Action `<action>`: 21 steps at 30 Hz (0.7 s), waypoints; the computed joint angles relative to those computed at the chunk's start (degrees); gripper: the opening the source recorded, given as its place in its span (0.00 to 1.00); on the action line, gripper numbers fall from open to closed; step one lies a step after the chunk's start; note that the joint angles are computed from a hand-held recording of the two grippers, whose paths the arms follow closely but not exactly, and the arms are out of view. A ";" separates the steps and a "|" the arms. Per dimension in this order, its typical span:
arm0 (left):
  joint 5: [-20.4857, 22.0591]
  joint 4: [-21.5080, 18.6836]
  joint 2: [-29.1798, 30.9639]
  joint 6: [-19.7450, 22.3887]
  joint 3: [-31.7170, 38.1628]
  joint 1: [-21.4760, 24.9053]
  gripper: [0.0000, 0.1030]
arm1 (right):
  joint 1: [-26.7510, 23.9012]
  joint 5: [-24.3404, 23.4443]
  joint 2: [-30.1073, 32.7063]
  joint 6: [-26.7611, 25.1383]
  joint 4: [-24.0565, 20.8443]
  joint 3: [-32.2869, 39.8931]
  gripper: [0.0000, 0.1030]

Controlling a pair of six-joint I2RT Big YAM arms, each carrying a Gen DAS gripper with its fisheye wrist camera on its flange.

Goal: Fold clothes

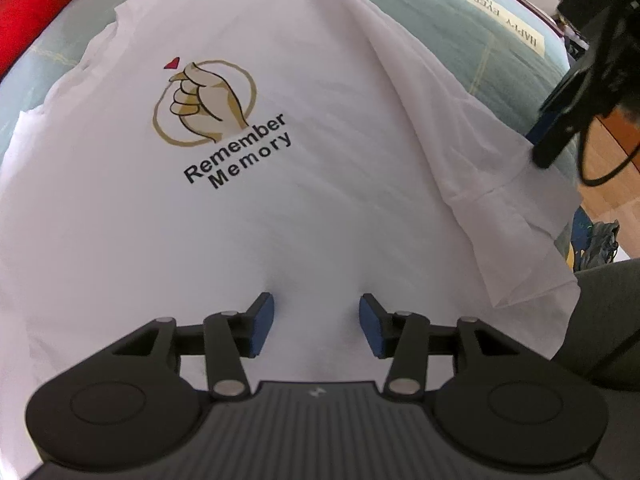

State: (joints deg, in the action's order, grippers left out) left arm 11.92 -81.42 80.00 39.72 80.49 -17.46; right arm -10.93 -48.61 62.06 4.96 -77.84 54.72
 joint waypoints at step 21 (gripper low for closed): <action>-0.21 0.53 0.58 -0.04 0.04 -0.86 0.52 | 0.29 -15.87 -4.21 31.82 25.31 -12.16 0.30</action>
State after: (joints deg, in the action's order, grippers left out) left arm 11.71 -80.89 80.58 39.68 80.53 -18.31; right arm -10.64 -64.48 57.85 36.78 -52.53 42.56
